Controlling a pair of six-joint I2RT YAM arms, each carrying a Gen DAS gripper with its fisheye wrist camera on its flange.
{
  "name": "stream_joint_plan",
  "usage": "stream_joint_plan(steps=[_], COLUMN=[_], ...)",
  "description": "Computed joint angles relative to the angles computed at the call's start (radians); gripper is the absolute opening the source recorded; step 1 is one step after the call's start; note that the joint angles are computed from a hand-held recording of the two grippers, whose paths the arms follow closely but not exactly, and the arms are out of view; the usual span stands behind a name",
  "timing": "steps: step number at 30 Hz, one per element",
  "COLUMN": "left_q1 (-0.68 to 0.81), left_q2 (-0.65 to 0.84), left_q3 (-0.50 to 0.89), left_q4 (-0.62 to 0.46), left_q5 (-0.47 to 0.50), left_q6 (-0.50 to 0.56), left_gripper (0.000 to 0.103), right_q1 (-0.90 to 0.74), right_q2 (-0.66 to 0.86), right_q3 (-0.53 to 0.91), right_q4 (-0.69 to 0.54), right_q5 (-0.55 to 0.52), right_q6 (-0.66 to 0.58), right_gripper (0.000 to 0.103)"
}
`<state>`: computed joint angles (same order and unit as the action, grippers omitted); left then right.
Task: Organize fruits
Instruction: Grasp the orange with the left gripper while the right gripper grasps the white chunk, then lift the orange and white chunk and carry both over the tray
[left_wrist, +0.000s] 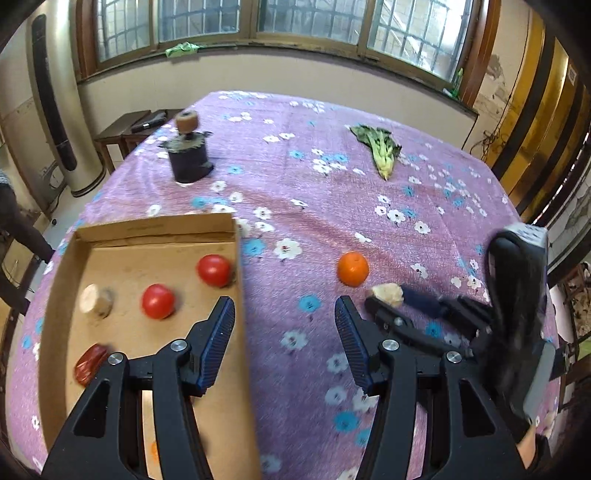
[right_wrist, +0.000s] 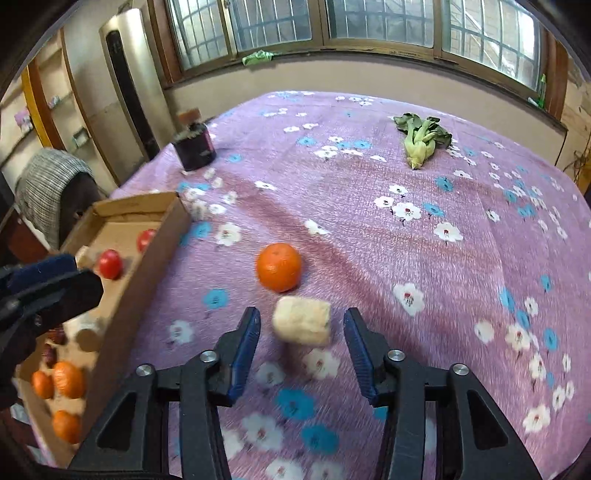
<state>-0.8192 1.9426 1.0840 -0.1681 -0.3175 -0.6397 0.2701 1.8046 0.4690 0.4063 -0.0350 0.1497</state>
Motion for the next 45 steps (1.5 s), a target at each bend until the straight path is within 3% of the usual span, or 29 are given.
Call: stream_joint_plan(steps=[3, 6, 14, 16, 18, 21, 32, 38, 45], left_q1=[0.0, 0.008, -0.005, -0.009, -0.015, -0.018, -0.147, -0.204, -0.264], left_q2=[0.086, 0.197, 0.45, 0.474, 0.47, 0.433, 0.151, -0.025, -0.204], left_q3=[0.093, 0.214, 0.53, 0.544, 0.537, 0.483, 0.104, -0.1, -0.266], left_q4=[-0.017, -0.054, -0.192, -0.169, -0.161, -0.128, -0.013, 0.03, -0.002], left_q5=[0.014, 0.048, 0.057, 0.053, 0.037, 0.066, -0.14, -0.214, -0.322], left_q6=[0.02, 0.031, 0.048, 0.062, 0.07, 0.072, -0.02, -0.089, -0.169], left_gripper=[0.055, 0.055, 0.055, 0.048, 0.027, 0.027, 0.027, 0.027, 0.027], right_q1=[-0.017, -0.095, -0.289, -0.301, -0.32, -0.333, -0.217, -0.024, 0.255], right_q2=[-0.08, -0.225, -0.658, -0.722, -0.801, -0.896, -1.18, -1.27, -1.319], right_q3=[-0.091, -0.202, -0.374, -0.386, -0.397, -0.404, -0.432, -0.437, -0.434], right_q4=[0.05, 0.054, -0.167, -0.218, -0.281, -0.364, -0.576, -0.637, -0.67], right_q5=[0.017, -0.063, -0.255, -0.26, -0.275, -0.284, -0.235, -0.124, 0.046], right_q6=[0.007, 0.011, -0.018, -0.02, -0.025, -0.03, 0.043, 0.138, 0.275], right_gripper=[0.033, 0.033, 0.033, 0.033, 0.033, 0.033, 0.033, 0.033, 0.033])
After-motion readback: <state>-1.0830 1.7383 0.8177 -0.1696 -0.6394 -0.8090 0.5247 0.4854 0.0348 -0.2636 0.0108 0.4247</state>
